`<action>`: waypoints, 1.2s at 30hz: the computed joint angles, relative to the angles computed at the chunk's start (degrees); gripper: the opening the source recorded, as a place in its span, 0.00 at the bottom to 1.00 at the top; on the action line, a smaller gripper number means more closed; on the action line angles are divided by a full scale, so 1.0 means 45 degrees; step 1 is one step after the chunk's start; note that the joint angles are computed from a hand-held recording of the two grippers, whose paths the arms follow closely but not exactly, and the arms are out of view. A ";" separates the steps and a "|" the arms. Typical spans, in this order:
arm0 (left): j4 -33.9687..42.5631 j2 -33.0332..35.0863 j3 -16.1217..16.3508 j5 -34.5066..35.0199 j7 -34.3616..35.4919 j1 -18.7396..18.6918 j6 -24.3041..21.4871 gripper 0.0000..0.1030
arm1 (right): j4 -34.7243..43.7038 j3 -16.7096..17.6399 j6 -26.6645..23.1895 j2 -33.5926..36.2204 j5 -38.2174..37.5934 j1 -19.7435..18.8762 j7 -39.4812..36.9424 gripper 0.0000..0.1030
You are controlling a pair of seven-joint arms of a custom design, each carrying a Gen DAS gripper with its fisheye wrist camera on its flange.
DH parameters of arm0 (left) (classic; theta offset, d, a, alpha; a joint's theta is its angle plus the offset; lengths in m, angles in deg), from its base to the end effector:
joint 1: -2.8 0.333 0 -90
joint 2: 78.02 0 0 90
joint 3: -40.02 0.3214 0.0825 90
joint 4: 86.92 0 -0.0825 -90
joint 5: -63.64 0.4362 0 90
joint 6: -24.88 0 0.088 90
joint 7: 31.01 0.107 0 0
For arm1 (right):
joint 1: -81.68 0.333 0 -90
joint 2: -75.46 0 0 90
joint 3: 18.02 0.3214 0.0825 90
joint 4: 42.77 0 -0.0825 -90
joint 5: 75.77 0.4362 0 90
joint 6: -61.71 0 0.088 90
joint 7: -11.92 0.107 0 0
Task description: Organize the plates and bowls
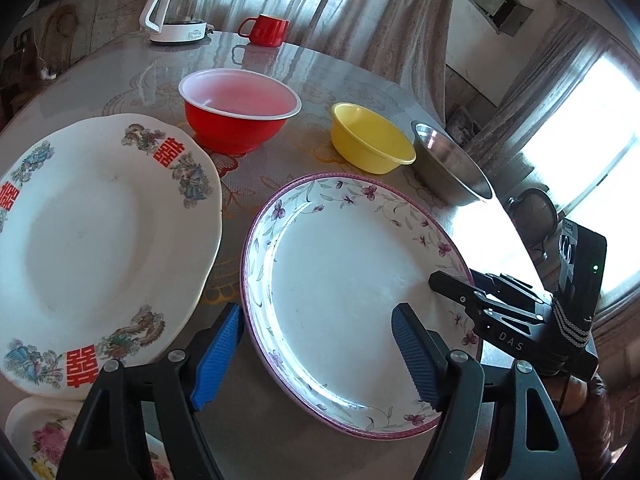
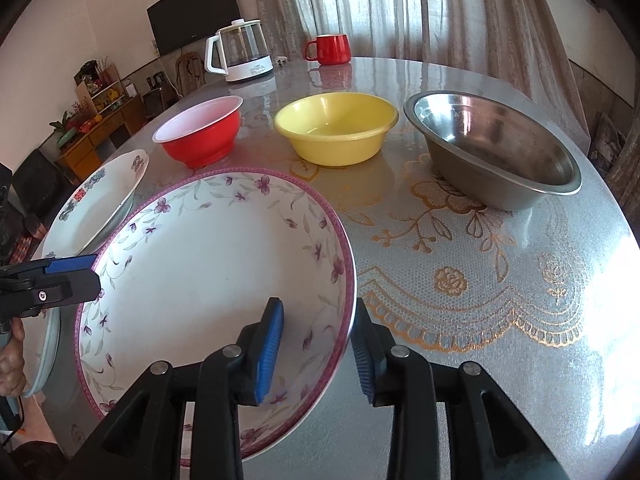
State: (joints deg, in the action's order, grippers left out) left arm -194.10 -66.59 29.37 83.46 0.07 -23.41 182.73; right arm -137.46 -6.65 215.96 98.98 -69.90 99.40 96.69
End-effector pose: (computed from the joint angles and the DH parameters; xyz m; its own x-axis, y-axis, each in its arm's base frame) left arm 0.5572 -0.4258 0.4687 0.0034 -0.9266 0.3761 -0.8161 -0.2199 -0.5344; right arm 0.6758 0.3492 0.4313 0.4914 -0.8634 -0.1148 -0.7307 -0.3369 -0.5938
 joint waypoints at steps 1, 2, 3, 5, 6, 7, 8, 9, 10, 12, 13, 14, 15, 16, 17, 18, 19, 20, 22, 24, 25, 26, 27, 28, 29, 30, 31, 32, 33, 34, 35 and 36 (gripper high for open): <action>-0.0004 0.0002 0.0031 0.0092 -0.0071 -0.0032 -0.0002 0.74 | -0.0040 0.0003 0.0034 -0.0027 -0.0003 -0.0006 -0.0035 0.31; -0.0020 -0.0008 0.0039 0.0133 -0.0095 -0.0040 0.0011 0.74 | -0.0050 0.0000 0.0046 -0.0031 -0.0005 -0.0008 -0.0051 0.31; -0.0009 -0.0002 0.0034 0.0151 -0.0074 -0.0041 -0.0007 0.74 | -0.0059 -0.0004 0.0048 -0.0038 -0.0004 -0.0007 -0.0047 0.31; -0.0010 -0.0024 0.0045 0.0262 -0.0122 -0.0072 -0.0076 0.74 | -0.0057 -0.0027 0.0053 -0.0036 -0.0024 0.0013 -0.0002 0.31; 0.0005 -0.0034 0.0059 0.0363 -0.0182 -0.0100 -0.0129 0.74 | -0.0063 -0.0043 0.0026 -0.0050 -0.0036 0.0029 0.0053 0.31; 0.0027 -0.0027 0.0078 0.0520 -0.0258 -0.0141 -0.0177 0.74 | -0.0074 -0.0041 -0.0003 -0.0063 -0.0024 0.0032 0.0090 0.31; 0.0019 -0.0034 0.0085 0.0640 -0.0315 -0.0162 -0.0185 0.74 | -0.0084 -0.0015 -0.0063 -0.0086 0.0027 0.0004 0.0076 0.31; 0.0051 -0.0007 0.0088 0.0748 -0.0383 -0.0185 -0.0198 0.74 | -0.0119 0.0038 -0.0117 -0.0125 0.0132 -0.0051 0.0016 0.31; 0.0031 -0.0031 0.0082 0.0796 -0.0424 -0.0188 -0.0190 0.74 | -0.0164 0.0120 -0.0155 -0.0168 0.0322 -0.0138 -0.0072 0.31; -0.0054 -0.0098 0.0069 0.0866 -0.0566 -0.0187 -0.0104 0.74 | -0.0340 0.0285 -0.0169 -0.0303 0.0784 -0.0322 -0.0301 0.31; -0.0102 -0.0132 0.0064 0.0916 -0.0629 -0.0186 -0.0060 0.74 | -0.0429 0.0300 -0.0158 -0.0371 0.0912 -0.0336 -0.0342 0.31; -0.0146 -0.0163 0.0063 0.0983 -0.0698 -0.0189 -0.0021 0.74 | -0.0521 0.0298 -0.0134 -0.0438 0.1000 -0.0330 -0.0367 0.31; -0.0196 -0.0200 0.0086 0.1126 -0.0849 -0.0214 0.0015 0.74 | -0.0630 0.0329 -0.0079 -0.0510 0.1155 -0.0360 -0.0428 0.31; -0.0238 -0.0247 0.0100 0.1253 -0.1014 -0.0235 -0.0003 0.74 | -0.0737 0.0414 -0.0019 -0.0573 0.1427 -0.0442 -0.0540 0.31; -0.0321 -0.0334 0.0113 0.1422 -0.1150 -0.0244 0.0024 0.74 | -0.0827 0.0565 -0.0014 -0.0635 0.1848 -0.0597 -0.0754 0.31; -0.0393 -0.0395 0.0097 0.1555 -0.1222 -0.0232 0.0080 0.74 | -0.0918 0.0738 -0.0041 -0.0704 0.2323 -0.0769 -0.1060 0.31; -0.0434 -0.0418 0.0054 0.1557 -0.1232 -0.0185 0.0176 0.74 | -0.1070 0.0875 0.0012 -0.0810 0.2754 -0.0899 -0.1401 0.31; -0.0490 -0.0442 0.0006 0.1468 -0.1241 -0.0129 0.0291 0.74 | -0.1191 0.0931 0.0038 -0.0899 0.3072 -0.0959 -0.1653 0.31; -0.0626 -0.0527 -0.0106 0.1215 -0.1111 -0.0045 0.0443 0.74 | -0.1331 0.0927 -0.0039 -0.1003 0.3609 -0.0994 -0.1873 0.31; -0.0740 -0.0614 -0.0168 0.1262 -0.1051 -0.0068 0.0439 0.74 | -0.1580 0.0856 0.0007 -0.1217 0.3991 -0.0966 -0.1969 0.31; -0.0772 -0.0633 -0.0238 0.1140 -0.0915 -0.0047 0.0420 0.74 | -0.1759 0.0822 0.0031 -0.1370 0.4116 -0.0948 -0.2097 0.31; -0.0846 -0.0673 -0.0287 0.1012 -0.0837 -0.0025 0.0459 0.74 | -0.1890 0.0748 0.0018 -0.1489 0.4151 -0.0886 -0.2136 0.31; -0.0932 -0.0715 -0.0315 0.0921 -0.0839 -0.0014 0.0546 0.74 | -0.2044 0.0677 -0.0003 -0.1620 0.4191 -0.0831 -0.2149 0.31; -0.1039 -0.0792 -0.0349 0.0804 -0.0828 -0.0002 0.0611 0.74 | -0.2205 0.0637 -0.0020 -0.1758 0.4267 -0.0800 -0.2250 0.31; -0.1123 -0.0856 -0.0377 0.0772 -0.0763 0.0006 0.0649 0.74 | -0.2337 0.0593 -0.0065 -0.1882 0.4325 -0.0761 -0.2349 0.31; -0.1177 -0.0911 -0.0382 0.0849 -0.0767 -0.0009 0.0632 0.74 | -0.2485 0.0546 -0.0083 -0.2015 0.4385 -0.0716 -0.2427 0.31; -0.1165 -0.0927 -0.0362 0.1084 -0.0934 -0.0062 0.0571 0.74 | -0.2606 0.0496 -0.0077 -0.2116 0.4445 -0.0666 -0.2491 0.31; -0.1256 -0.0998 -0.0374 0.0873 -0.0537 -0.0058 0.0833 0.72 | -0.2725 0.0450 -0.0054 -0.2208 0.4501 -0.0614 -0.2546 0.31; -0.1268 -0.0854 -0.0830 -0.0231 0.0752 0.0313 0.1560 0.64 | -0.2799 0.0364 -0.0019 -0.2267 0.4403 -0.0510 -0.2483 0.31; -0.1008 -0.0645 -0.1055 -0.0615 0.1363 0.0384 0.1634 0.64 | -0.2844 0.0284 0.0013 -0.2310 0.4266 -0.0400 -0.2374 0.31; -0.0560 -0.0488 -0.0835 -0.0107 0.1396 0.0061 0.1118 0.64 | -0.2834 0.0342 -0.0062 -0.2322 0.4463 -0.0418 -0.2571 0.31; -0.0086 -0.0324 -0.0307 0.1294 0.0748 -0.0576 0.0482 0.64 | -0.2834 0.0442 -0.0180 -0.2345 0.4750 -0.0446 -0.2886 0.31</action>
